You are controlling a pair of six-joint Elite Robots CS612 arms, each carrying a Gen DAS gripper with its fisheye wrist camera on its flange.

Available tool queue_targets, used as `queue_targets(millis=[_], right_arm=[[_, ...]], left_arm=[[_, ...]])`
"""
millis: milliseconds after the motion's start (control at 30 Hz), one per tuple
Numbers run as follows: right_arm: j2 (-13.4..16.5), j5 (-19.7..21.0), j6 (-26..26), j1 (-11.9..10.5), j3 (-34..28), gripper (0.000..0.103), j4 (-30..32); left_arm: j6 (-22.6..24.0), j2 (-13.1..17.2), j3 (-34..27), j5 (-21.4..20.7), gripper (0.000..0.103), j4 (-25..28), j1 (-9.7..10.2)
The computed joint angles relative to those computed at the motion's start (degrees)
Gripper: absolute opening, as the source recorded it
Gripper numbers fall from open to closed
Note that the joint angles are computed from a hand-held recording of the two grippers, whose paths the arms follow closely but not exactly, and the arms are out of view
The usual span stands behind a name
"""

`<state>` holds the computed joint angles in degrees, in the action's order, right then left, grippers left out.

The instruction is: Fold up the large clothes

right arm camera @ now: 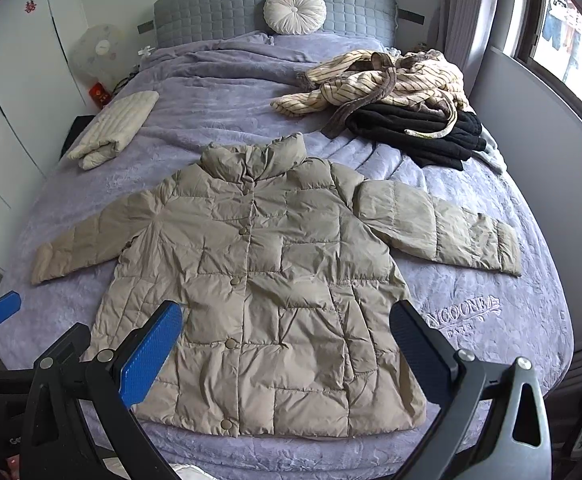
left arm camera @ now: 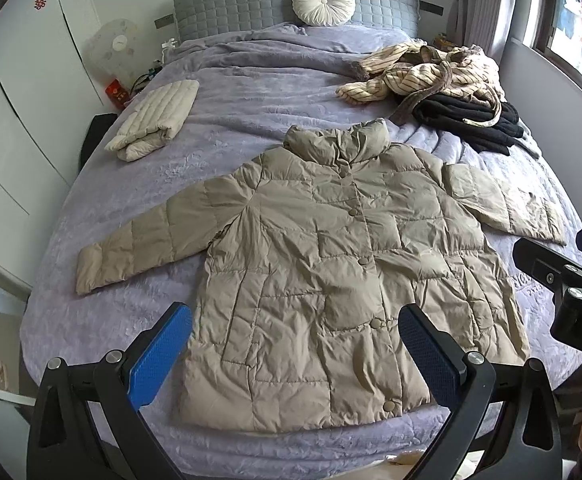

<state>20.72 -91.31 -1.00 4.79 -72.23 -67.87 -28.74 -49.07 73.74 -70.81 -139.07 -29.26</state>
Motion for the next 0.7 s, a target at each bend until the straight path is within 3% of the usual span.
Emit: queue_targets(millis=[700], right_arm=[[0.2,0.6,0.2,0.1,0.1,0.103,0.5]], left_arm=[[-0.8,-0.1,0.2,0.4,0.103,0.4,0.08]])
